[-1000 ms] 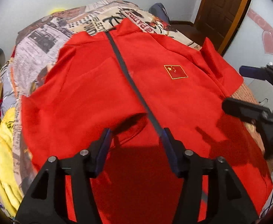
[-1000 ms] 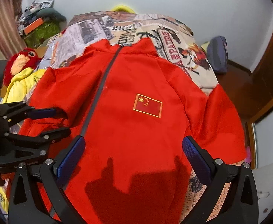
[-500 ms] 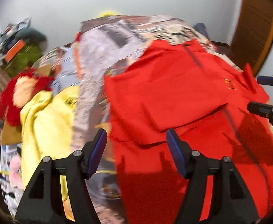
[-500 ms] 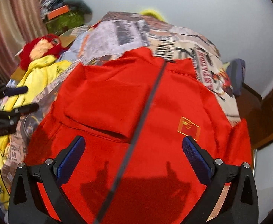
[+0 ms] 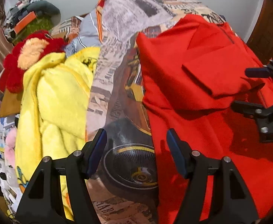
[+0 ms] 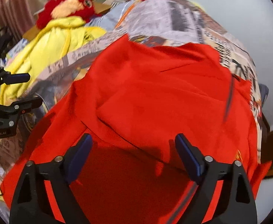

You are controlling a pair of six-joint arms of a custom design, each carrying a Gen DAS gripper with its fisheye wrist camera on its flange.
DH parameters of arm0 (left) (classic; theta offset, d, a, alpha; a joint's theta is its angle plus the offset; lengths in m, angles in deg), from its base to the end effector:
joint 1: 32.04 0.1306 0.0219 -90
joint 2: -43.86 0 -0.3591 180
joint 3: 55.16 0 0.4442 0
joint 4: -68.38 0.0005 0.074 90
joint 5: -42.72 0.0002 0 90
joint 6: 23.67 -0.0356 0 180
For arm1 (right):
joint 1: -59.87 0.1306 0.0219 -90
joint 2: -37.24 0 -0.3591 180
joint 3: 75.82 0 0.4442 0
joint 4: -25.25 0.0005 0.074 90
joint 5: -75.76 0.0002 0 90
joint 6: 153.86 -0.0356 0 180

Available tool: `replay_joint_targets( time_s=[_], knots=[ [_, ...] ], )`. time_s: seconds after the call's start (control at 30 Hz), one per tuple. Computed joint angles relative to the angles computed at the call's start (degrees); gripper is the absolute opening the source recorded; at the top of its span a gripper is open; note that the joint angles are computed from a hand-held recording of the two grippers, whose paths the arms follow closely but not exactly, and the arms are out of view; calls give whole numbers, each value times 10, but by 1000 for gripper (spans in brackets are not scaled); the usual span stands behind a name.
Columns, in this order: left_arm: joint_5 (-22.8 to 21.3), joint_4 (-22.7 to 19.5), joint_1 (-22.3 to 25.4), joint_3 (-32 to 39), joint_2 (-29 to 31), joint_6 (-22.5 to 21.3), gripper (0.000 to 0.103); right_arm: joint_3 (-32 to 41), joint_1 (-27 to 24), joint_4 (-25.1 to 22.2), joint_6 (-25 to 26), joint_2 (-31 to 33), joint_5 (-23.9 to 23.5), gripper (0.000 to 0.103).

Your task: Fold large clothes

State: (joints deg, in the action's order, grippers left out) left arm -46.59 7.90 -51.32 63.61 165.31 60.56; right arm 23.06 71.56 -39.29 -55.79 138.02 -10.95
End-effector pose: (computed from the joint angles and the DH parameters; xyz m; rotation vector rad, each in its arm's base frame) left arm 0.6626 -0.2328 0.3183 0.5842 2.6118 -0.0911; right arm 0.5652 0.1143 0.3681 -0.4520 2.6906 -0.0603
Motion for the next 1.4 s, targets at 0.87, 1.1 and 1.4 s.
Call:
replay_joint_targets(
  time_s=[0.87, 1.1, 1.4],
  knots=[
    [-11, -35, -34, 109, 112, 13, 75, -15, -78, 158, -62, -107, 67, 8],
    [-113, -7, -32, 135, 135, 44, 84, -37, -160, 153, -115, -153, 43, 8],
    [-159, -5, -24, 119, 124, 78, 87, -108, -236, 91, -152, -172, -40, 8]
  ],
)
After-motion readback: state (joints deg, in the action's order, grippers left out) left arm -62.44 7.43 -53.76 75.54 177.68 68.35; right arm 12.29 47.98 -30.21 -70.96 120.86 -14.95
